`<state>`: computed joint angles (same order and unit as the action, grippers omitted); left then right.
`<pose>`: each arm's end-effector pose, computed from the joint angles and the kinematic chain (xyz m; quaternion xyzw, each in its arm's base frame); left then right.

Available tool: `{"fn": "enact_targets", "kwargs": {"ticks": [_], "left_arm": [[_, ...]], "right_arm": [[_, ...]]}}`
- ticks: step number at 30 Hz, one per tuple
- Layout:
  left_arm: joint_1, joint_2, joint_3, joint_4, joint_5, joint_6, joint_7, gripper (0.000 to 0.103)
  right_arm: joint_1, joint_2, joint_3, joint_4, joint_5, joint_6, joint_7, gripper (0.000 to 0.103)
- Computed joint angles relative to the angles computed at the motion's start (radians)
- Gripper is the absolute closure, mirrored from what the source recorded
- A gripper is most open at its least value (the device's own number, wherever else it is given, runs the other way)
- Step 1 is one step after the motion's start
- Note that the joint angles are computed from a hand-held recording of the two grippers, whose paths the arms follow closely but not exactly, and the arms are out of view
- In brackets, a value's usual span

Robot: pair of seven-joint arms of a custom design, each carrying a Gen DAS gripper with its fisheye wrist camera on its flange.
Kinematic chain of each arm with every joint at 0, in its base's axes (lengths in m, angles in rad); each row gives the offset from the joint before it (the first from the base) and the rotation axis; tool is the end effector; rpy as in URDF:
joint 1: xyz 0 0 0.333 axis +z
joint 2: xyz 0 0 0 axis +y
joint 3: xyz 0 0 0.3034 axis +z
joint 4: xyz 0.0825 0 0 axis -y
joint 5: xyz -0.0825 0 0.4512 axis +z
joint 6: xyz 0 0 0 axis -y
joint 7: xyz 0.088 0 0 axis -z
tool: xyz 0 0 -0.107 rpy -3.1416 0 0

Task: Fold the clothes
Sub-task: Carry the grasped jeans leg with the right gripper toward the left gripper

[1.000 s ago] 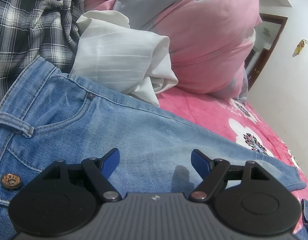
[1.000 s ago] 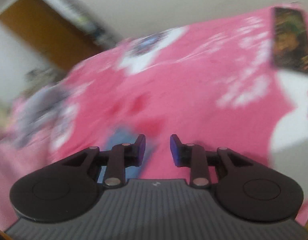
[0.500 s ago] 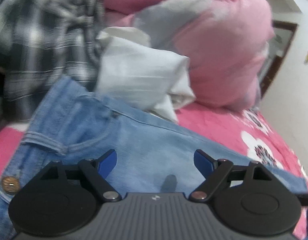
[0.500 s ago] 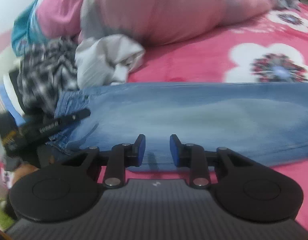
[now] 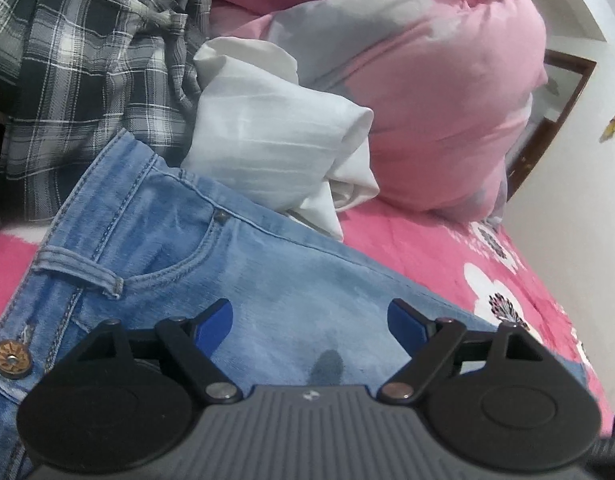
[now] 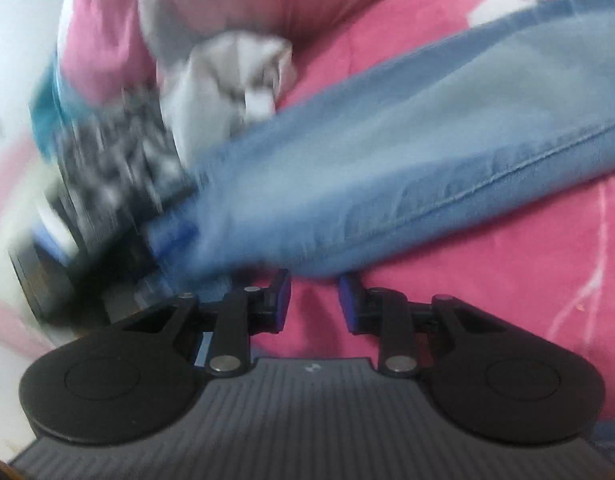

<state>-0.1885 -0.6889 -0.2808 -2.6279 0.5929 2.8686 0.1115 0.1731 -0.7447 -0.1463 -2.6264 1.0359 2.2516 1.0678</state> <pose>0.3971 -0.2414 0.5144 -0.7451 0.4611 -0.4348 0.2077 0.4342 0.0361 0.4968 -0.6122 0.6140 0.1329 0.4803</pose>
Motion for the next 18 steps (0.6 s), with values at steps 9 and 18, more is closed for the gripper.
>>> {"fn": "enact_targets", "kwargs": {"ticks": [9,18], "left_arm": [[-0.017,0.012,0.018,0.000,-0.019,0.014,0.022,0.017],[-0.026,0.044,0.006,0.021,-0.014,0.008,0.090,0.016]], "right_arm": [[0.048,-0.029,-0.058,-0.045,0.287,0.063,-0.097,0.076],[0.077,0.027,-0.131,0.000,0.411,-0.057,-0.145,0.089]]}}
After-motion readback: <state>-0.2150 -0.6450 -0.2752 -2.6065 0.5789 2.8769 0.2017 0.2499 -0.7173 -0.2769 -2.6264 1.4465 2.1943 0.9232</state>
